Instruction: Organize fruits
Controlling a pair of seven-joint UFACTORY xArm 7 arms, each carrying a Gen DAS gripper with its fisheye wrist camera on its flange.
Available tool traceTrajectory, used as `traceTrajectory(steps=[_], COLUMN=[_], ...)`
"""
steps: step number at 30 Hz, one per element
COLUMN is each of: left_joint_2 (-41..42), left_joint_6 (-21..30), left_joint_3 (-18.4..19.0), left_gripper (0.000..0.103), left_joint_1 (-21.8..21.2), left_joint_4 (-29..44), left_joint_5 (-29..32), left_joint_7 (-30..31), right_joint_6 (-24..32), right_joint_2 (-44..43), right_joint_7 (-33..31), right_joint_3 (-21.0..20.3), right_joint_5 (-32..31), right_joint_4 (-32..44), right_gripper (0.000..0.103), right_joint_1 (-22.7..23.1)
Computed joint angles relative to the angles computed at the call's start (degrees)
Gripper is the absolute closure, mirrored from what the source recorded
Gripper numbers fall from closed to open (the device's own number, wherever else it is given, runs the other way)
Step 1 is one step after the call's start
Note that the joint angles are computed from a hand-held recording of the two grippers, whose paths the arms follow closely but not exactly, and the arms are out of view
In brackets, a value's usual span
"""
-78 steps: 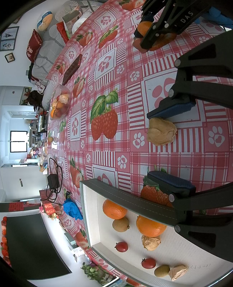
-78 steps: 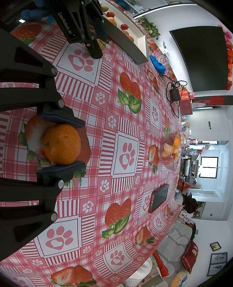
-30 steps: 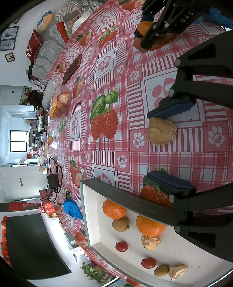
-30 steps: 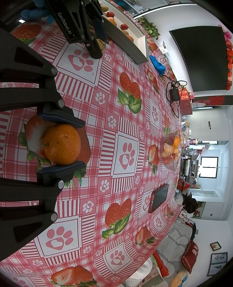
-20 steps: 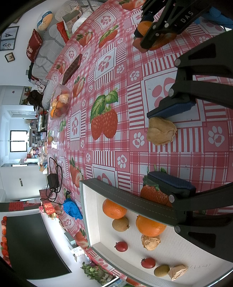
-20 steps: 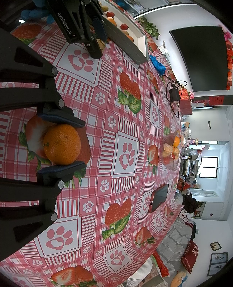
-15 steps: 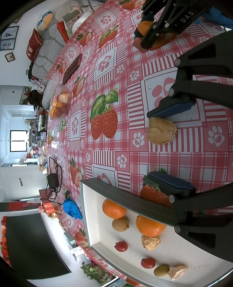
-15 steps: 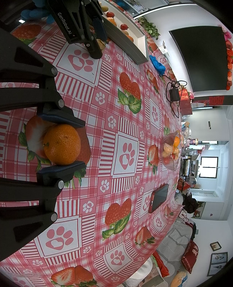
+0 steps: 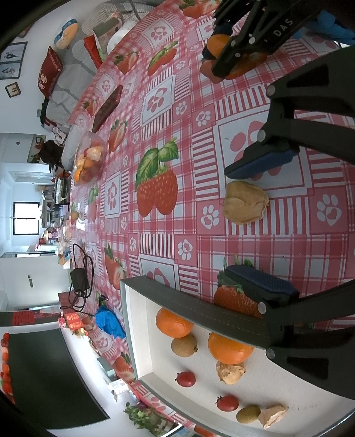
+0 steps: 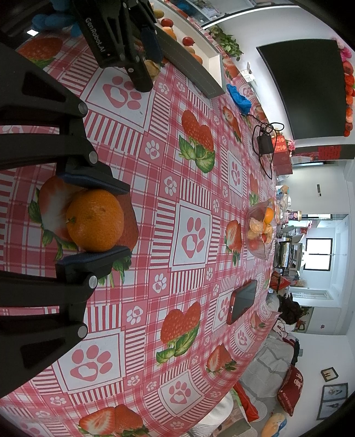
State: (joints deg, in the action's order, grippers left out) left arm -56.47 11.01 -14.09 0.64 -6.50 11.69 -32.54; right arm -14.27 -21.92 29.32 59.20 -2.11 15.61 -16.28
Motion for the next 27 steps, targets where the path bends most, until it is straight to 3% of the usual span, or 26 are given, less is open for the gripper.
traceTrajectory(steps=[8,11,14,15,16,25,27], left_joint_2=[1.3,0.7,0.0,-0.3,-0.5,-5.0,-6.3], left_joint_6=[4.4,6.5,9.0,9.7,10.6,16.1,16.9], left_joint_3=[0.5,2.3,4.0,4.6,5.3,8.7,9.2], left_gripper=[0.035,0.044,0.065,0.074,0.075,0.076,0.076], left_joint_1=[-1.5,-3.1,-5.1,-5.6,-6.2,-9.0,-9.3], left_joint_4=[2.5,2.9,3.6,3.7,3.9,3.7,3.2], left_joint_5=[-0.2,-0.7,-1.3,-1.6,-1.9,-6.4,-7.3], left_joint_7=[-0.9,0.4,2.3,3.1,4.0,7.7,8.4], right_joint_6=[0.0,0.6,1.9,3.4,4.2,10.4,11.4], right_joint_2=[-0.1,-0.4,-0.1,0.4,0.7,2.8,2.4], right_joint_7=[0.1,0.2,0.2,0.0,0.0,0.3,0.6], right_joint_3=[0.1,0.2,-1.5,-3.7,-5.1,-29.0,-32.1], right_joint_5=[-0.1,-0.2,-1.0,-1.7,-2.3,-5.6,-5.7], right_joint_4=[0.0,0.1,0.5,0.9,1.2,1.2,1.1], right_gripper=[0.062,0.062,0.062,0.063,0.063,0.063,0.063], right_joint_1=[-0.2,0.0,1.2,3.0,4.1,25.6,28.5])
